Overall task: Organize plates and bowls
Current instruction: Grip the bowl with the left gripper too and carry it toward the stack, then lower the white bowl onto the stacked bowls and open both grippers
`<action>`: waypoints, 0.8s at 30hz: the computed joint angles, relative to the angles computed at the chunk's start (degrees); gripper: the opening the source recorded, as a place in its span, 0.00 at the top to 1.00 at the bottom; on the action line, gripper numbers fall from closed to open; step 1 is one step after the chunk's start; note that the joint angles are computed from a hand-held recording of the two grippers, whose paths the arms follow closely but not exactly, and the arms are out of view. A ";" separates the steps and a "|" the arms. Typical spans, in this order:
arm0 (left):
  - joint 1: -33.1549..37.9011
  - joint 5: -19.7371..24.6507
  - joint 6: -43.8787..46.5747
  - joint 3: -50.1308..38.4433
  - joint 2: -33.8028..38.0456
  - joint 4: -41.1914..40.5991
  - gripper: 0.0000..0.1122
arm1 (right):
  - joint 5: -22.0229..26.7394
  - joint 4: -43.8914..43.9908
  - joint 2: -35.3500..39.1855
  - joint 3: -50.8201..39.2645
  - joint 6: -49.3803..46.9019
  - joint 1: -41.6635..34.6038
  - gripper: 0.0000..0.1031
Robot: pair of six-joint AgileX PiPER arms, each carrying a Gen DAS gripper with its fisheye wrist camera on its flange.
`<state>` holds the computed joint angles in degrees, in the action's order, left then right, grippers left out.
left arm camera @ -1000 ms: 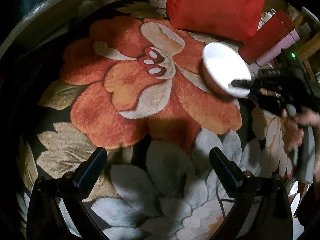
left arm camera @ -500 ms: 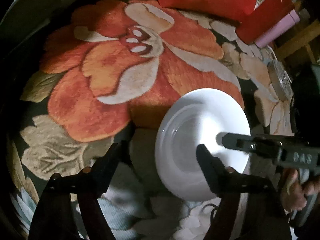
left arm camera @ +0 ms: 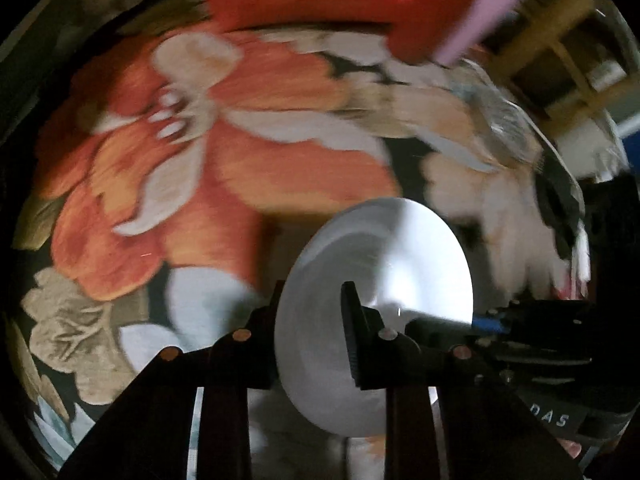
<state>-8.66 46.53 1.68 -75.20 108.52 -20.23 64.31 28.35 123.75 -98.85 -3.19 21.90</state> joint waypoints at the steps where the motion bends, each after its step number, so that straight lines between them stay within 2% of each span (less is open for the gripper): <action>1: -1.21 0.36 -0.01 -0.55 -0.24 -0.46 0.78 | -0.19 -1.11 -2.88 2.84 0.18 -0.84 0.86; 4: -6.46 1.63 -1.60 -3.57 -0.21 -0.81 0.78 | -1.95 -2.38 -10.39 11.12 1.89 -4.03 0.86; 10: -17.55 5.81 -5.84 -10.55 2.02 1.10 0.78 | -8.80 -4.32 -28.75 32.29 6.47 -11.31 0.86; 14: -25.08 7.94 -7.82 -15.94 3.62 1.70 0.78 | -7.10 -5.06 -37.54 40.30 7.72 -17.88 0.86; 18: -31.31 10.72 -9.97 -23.62 6.63 1.44 0.78 | -2.76 -7.60 -46.36 45.00 6.89 -26.37 0.86; 24: -39.99 16.37 -13.98 -41.09 15.97 2.19 0.78 | 2.62 -10.99 -53.96 47.51 2.89 -40.68 0.86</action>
